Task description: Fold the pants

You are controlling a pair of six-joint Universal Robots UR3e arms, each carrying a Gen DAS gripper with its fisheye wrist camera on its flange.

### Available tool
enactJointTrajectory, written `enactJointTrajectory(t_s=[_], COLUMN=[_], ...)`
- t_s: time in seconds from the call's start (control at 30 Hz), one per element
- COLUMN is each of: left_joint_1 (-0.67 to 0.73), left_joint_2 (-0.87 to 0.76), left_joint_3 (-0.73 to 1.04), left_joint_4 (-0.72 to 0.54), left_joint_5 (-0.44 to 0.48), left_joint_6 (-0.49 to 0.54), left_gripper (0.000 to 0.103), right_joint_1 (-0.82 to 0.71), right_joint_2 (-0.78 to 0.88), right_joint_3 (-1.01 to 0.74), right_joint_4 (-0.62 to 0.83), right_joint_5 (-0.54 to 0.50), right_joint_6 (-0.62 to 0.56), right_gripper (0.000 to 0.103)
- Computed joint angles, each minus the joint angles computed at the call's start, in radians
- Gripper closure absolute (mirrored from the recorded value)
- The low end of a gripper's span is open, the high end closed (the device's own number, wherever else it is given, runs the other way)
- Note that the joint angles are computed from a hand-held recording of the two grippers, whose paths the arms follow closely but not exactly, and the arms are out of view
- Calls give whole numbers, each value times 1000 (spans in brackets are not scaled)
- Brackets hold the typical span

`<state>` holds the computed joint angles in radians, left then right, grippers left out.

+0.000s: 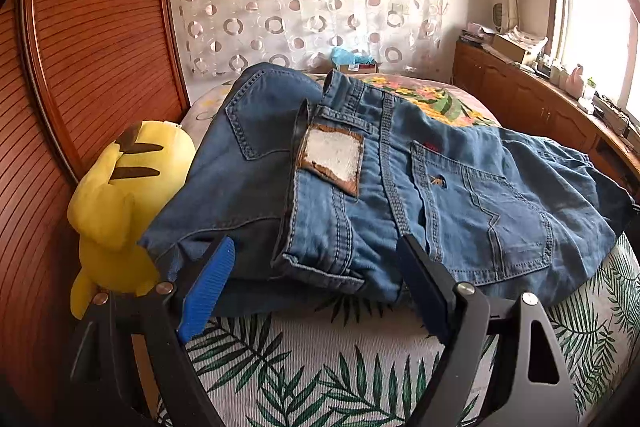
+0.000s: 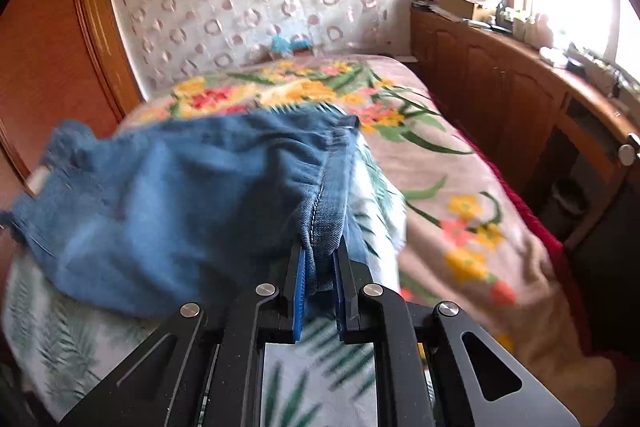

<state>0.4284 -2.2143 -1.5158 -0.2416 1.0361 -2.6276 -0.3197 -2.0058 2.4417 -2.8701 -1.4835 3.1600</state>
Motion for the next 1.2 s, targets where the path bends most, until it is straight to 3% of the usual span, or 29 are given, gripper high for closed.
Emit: enactJointTrajectory(t_s=[0.07,0.13,0.17,0.2,0.3,0.63,0.8,0.93,1.03,1.2], left_joint_1=[2,2,2,1,-2,-9,0,23,56,59], left_joint_2=[0,1,1,1,0,-18,-7,18,37,12], left_joint_3=[-2,-7,-8,-9,-8,-2,-24,-68,-103,-52], left_joint_4=[-2,-1,-2,-2,-6,-12,3,40,56,-8], left_joint_5=[3,2,4,4,9,19,9,-21,-77,-88], left_joint_6=[2,2,3,4,0,0,-4,-11,-25,-38], left_gripper=[19,19,19,19,19,19,19,19,26,35], right_joint_1=[6,20,23,5,-8,90,115,98,85,89], right_joint_2=[15,37,46,47,60,158,167,162,163,168], right_joint_3=[1,4,3,8,-5,-167,-155,-118,-90,-89], right_joint_4=[-7,-28,-28,-26,15,119,70,25,-6,-11], right_joint_5=[-23,-64,-75,-57,-56,-113,-120,-106,-104,-106], right_joint_6=[16,30,32,21,13,63,33,-6,-21,-21], right_gripper=[90,77,64,60,58,58,83,86,86,86])
